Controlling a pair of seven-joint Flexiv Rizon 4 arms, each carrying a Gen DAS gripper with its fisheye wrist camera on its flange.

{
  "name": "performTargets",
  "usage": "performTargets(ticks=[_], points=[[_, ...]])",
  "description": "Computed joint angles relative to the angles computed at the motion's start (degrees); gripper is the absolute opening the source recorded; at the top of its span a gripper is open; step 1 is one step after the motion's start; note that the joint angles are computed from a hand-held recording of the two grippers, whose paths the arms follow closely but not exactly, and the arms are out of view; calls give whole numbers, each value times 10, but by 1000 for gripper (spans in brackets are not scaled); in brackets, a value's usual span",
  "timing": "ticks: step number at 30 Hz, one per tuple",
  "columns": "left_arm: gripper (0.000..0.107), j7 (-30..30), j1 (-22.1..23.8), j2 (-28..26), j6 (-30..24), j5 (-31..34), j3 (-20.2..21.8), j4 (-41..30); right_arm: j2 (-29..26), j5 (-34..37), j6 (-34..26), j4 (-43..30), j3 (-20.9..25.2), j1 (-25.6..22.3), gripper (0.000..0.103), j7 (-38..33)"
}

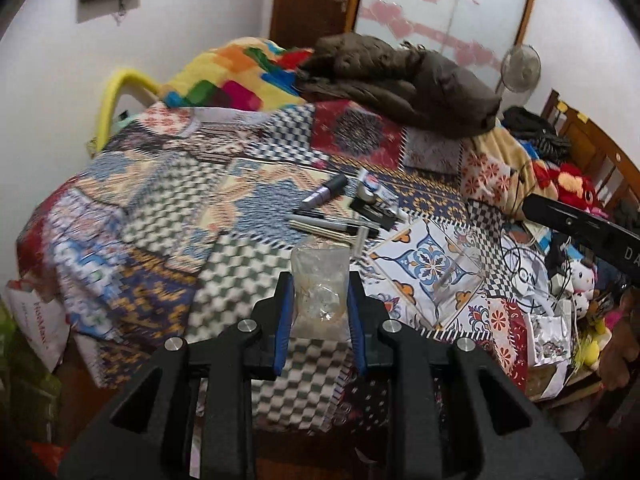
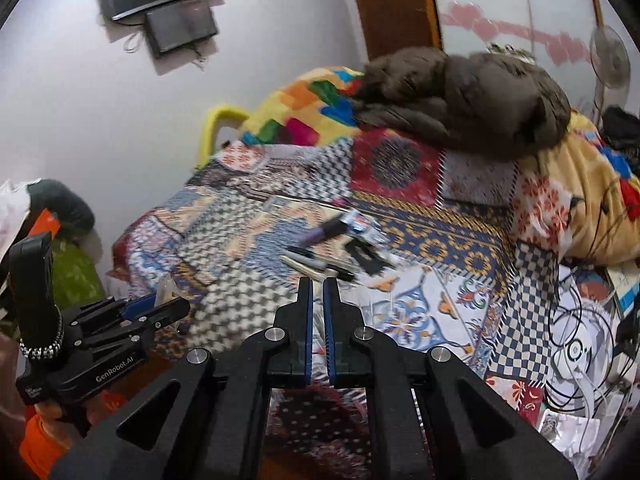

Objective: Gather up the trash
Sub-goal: 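Grasp the white earphone cable with the right gripper while the left grasps the clear plastic bag, then lift the cable and bag off the quilt with both grippers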

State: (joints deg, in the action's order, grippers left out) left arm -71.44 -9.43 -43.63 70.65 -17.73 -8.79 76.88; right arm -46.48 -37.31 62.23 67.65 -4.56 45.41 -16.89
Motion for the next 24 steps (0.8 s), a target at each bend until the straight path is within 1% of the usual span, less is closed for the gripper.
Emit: performTargets(ticks=[5,9,11,12,14,15,16,17,19,22,24], points=[[25,2,30,68,55,-12,-6,99,-11,-8,-15,-41,5,21,5,-23],[25,5,47,102,76,-19,-3,150,-32,-10,-59,-87,4,41,5,-47],[25,2,54,116,81,-21,2,174,-43,2,-70,-102,12,39,5,-60],[25,2,56,121,84,-22,3,183,-55,18,-84,-118,24,34,5,-72],[25,9,66,132,92,-27,-3,204,-63,43,-93,-122,34,29,6,-75],[25,12,69,135,97,-28,-4,213,-68,61,-99,-124,46,23,12,-84],[25,13,69,137,100,-28,-3,218,-79,88,-126,-139,66,12,19,-100],[25,11,67,137,100,-25,4,221,-86,104,-145,-149,71,11,34,-105],[25,9,66,136,99,-22,8,224,-91,114,-152,-138,58,13,45,-93],[25,6,69,129,96,-23,9,226,-108,128,-169,-147,61,8,49,-101],[25,-1,69,121,90,-25,12,223,-135,147,-195,-182,73,-1,49,-120]])
